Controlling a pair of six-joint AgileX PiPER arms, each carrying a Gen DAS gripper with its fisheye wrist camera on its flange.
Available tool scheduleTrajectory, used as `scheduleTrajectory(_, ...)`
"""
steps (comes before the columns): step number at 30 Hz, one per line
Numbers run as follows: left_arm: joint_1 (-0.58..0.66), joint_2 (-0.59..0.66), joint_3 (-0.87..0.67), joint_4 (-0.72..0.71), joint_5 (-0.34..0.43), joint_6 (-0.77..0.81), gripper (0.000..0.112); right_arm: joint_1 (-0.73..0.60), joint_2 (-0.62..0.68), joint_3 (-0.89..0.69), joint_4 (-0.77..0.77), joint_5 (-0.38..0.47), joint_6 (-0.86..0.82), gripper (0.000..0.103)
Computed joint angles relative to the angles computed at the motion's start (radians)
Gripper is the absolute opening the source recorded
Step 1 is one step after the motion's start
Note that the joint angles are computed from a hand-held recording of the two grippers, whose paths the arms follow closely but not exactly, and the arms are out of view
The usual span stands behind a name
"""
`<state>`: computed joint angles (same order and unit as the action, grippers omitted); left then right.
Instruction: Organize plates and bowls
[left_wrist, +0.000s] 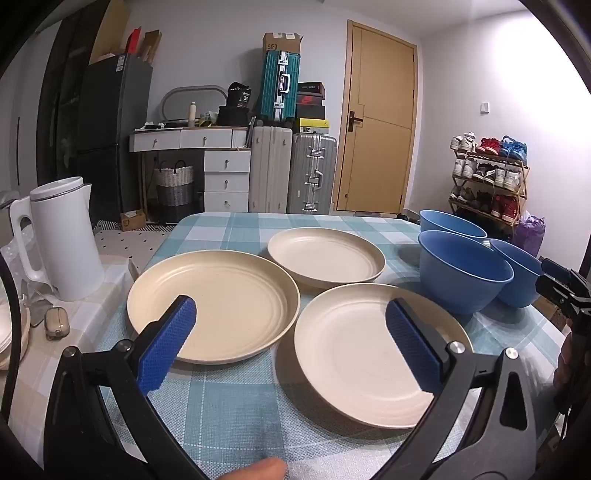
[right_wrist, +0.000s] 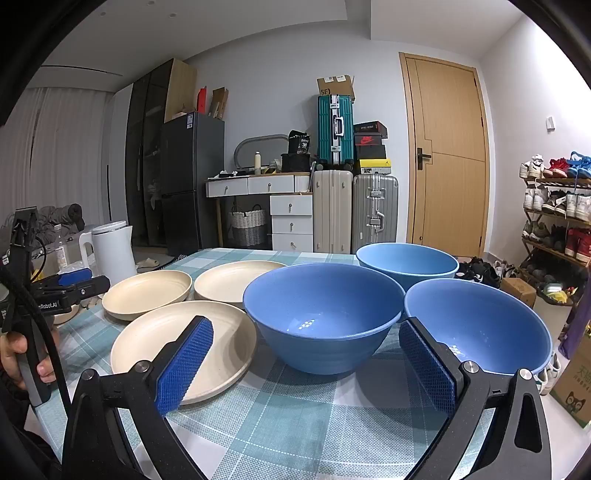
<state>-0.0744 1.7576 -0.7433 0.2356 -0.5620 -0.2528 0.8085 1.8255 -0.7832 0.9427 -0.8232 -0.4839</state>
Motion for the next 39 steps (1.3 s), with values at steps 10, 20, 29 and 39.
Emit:
scheduleTrajectory(10, 0.0, -0.001, -0.002, 0.001, 0.008, -0.001, 0.103, 0.001, 0.001, -0.004, 0.008, 0.004, -0.013, 0.103)
scheduleTrajectory(20, 0.0, -0.001, -0.002, 0.002, 0.008, -0.002, 0.103, 0.002, -0.004, 0.001, 0.009, 0.003, -0.013, 0.103)
scheduleTrajectory(29, 0.0, -0.001, -0.001, 0.001, 0.007, -0.001, 0.103, 0.003, -0.003, 0.0, 0.011, 0.003, -0.016, 0.103)
scheduleTrajectory(39, 0.0, -0.002, -0.002, 0.001, 0.008, -0.002, 0.103, 0.004, -0.004, 0.0, 0.013, 0.002, -0.018, 0.103)
